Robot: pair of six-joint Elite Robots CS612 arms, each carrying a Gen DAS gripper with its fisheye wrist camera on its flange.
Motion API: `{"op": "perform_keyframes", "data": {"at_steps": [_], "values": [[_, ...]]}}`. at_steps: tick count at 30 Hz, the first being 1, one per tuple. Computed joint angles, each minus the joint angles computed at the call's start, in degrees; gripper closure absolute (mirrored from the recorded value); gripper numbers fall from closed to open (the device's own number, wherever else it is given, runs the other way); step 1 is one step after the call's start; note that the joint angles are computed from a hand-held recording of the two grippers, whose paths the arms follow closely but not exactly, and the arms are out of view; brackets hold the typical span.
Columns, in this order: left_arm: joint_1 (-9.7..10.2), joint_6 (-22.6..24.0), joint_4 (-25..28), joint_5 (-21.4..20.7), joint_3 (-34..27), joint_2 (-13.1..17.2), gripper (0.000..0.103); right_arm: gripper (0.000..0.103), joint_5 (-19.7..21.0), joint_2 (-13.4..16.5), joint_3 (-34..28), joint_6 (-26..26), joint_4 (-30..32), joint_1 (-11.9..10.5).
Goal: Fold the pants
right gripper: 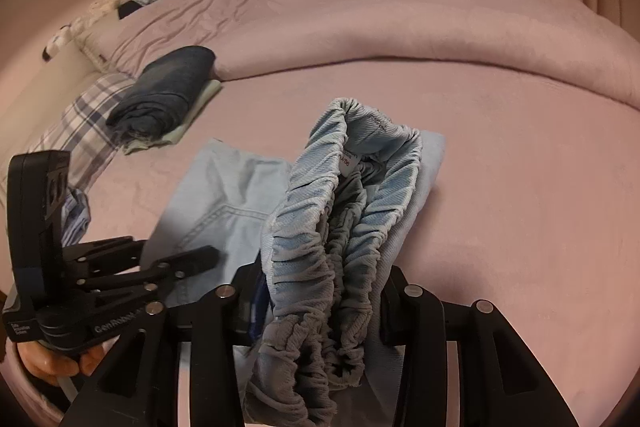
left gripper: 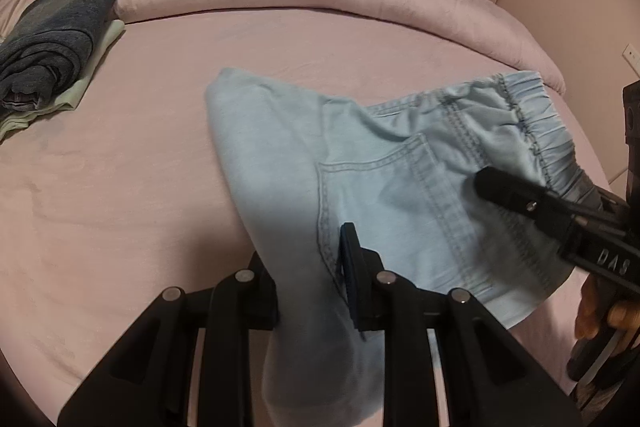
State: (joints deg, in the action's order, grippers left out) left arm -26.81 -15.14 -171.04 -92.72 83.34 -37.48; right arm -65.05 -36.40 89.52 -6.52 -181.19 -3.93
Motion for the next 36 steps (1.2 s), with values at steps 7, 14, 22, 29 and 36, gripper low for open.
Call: {"op": "perform_keyframes", "data": {"at_steps": [7,14,22,29,36], "values": [[0.47,0.0,0.3,0.0,0.1,0.2,0.073,0.053,-0.7,0.8,-1.0,2.1,2.5,-0.5],[0.46,0.2,0.8,1.3,0.1,0.2,0.063,0.042,-2.0,1.0,-1.4,2.9,5.4,-0.9],[0.25,-0.1,0.8,4.1,1.4,-0.4,0.051,0.036,-2.7,0.6,-0.8,3.3,6.3,-1.4],[-0.03,0.3,0.9,6.1,3.0,-1.3,0.046,0.034,-3.7,-0.4,1.0,3.4,5.2,-1.8],[-0.08,0.6,1.9,7.3,2.7,-0.8,0.042,0.031,-6.9,-0.4,1.5,2.8,5.4,-1.7]]}}
